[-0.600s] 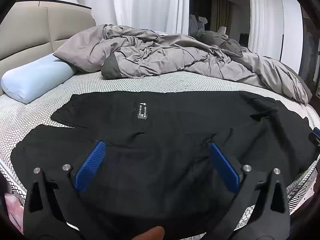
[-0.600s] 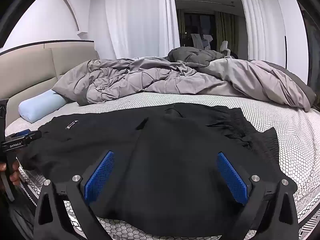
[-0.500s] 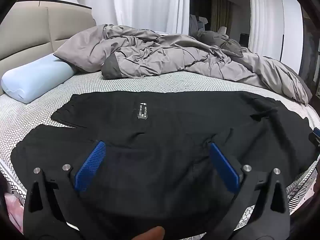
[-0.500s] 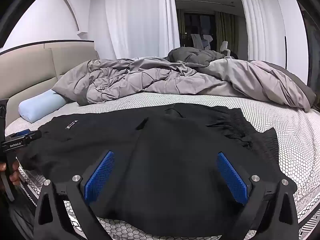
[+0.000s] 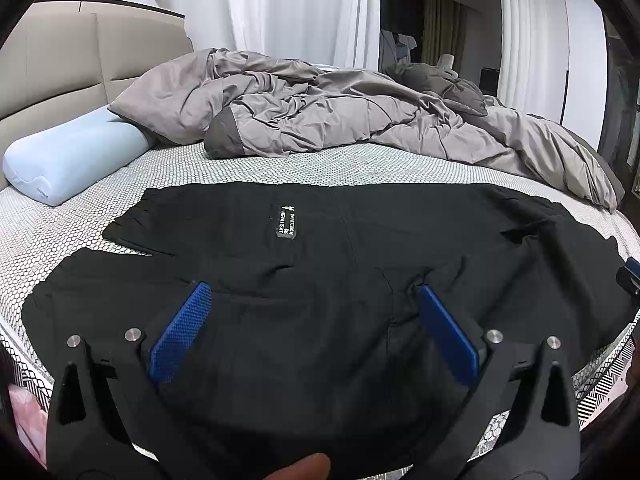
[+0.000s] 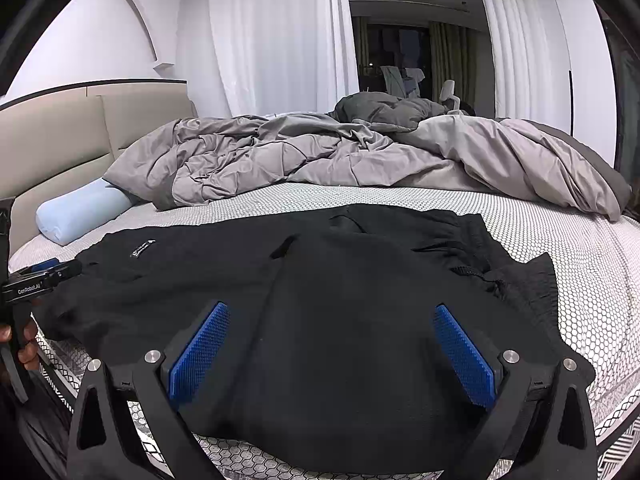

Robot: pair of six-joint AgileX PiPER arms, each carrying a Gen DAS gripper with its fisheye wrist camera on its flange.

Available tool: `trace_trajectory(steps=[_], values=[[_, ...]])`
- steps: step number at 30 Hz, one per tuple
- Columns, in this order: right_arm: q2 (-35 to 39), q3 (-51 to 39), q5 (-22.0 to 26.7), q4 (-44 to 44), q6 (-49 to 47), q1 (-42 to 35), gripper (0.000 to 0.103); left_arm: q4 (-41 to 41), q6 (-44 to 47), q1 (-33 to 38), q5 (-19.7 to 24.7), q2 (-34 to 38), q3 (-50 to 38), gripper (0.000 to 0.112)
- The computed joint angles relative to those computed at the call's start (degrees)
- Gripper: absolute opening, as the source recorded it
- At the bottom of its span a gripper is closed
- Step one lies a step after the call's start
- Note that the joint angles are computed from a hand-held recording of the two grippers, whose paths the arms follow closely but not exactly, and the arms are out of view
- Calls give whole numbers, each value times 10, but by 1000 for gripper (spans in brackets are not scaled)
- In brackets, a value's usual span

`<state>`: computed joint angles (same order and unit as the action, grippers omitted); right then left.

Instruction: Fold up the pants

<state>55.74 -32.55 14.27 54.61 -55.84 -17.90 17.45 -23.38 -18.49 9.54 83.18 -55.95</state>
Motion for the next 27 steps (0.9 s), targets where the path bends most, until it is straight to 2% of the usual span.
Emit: trace_trajectory(steps=[7,10,17,27], values=[[1,-4,3,-11,13,-1,103,10,-12,-2,-1,0,0,103],[8,-2,14,51,-58,-20,103,15,-16,-2,2,0,-1,103],[5,-4,13,25,-30,-16,103,-1,0,1,-2,0,2,103],[4,-1,14,30,-34,-17,103,18,-18,-2,0,-1,1,103]])
